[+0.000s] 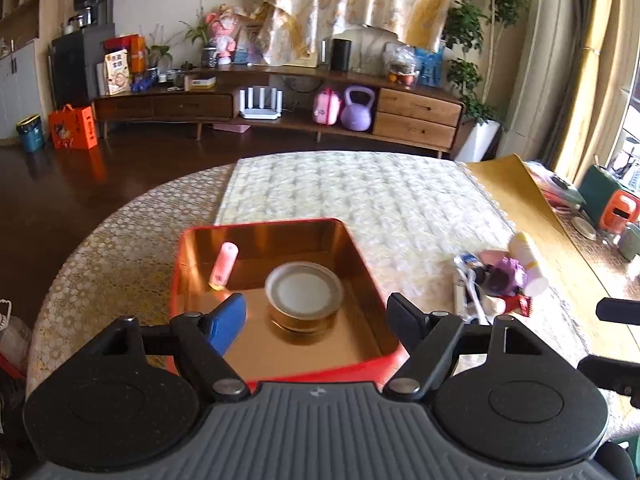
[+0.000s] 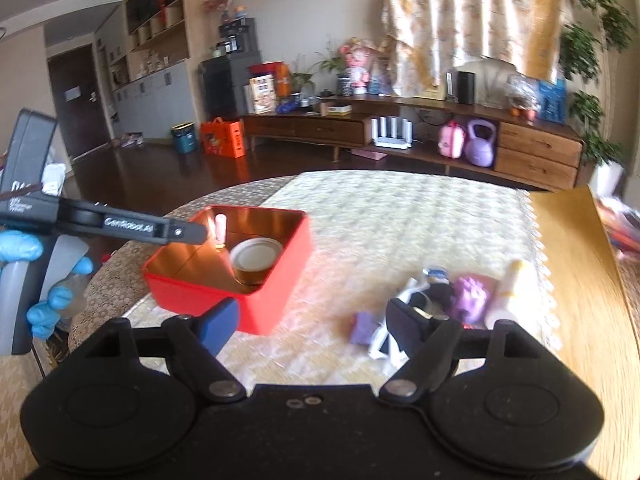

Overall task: Organize rigid objects
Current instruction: 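Move both open tools back from the red tin toward the object pile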

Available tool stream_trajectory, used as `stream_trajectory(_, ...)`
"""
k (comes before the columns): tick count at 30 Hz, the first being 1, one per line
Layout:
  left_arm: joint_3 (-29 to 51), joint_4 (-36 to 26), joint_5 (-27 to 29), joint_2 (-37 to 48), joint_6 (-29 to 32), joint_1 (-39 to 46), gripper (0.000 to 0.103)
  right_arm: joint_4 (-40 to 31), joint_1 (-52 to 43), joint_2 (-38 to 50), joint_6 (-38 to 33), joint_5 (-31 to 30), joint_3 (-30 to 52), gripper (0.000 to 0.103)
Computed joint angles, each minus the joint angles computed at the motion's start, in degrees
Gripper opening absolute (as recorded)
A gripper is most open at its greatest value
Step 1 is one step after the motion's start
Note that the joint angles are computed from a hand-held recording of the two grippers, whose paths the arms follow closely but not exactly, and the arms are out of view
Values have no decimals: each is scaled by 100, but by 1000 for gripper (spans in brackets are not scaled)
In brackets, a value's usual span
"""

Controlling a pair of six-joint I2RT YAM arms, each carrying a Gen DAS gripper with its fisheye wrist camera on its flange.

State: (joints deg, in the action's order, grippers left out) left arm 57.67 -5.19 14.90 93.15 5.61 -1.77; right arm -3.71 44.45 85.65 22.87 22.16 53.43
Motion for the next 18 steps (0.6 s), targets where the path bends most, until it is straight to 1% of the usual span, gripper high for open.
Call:
stream_trajectory(4, -229, -5, -59, -203, -140, -250, 78, 90, 1, -311, 219, 186, -435, 88)
stream_trajectory(5, -286, 5, -73, -246, -160, -324, 81, 97, 11, -342, 278, 213, -493, 89)
stream_trajectory(7, -438, 95, -142, -347, -187, -494, 83, 199, -48, -496, 307, 215, -731, 96)
stream_trajectory(9, -591, 210, -212, -435, -192, -665, 83, 298, -30, -621, 341, 244, -955, 102)
stream_trajectory(12, -777, 355, -320, -519, -228, -919, 84, 410, -1, -750, 363, 343, -1228, 102)
stream_trajectory(13, -812, 385, -357, -519, -263, -997, 86, 390, 13, -813, 384, 380, -1309, 102)
stream_trajectory(18, -931, 538, -477, -395, -461, -1370, 87, 533, -70, -764, 384, 366, -1602, 102)
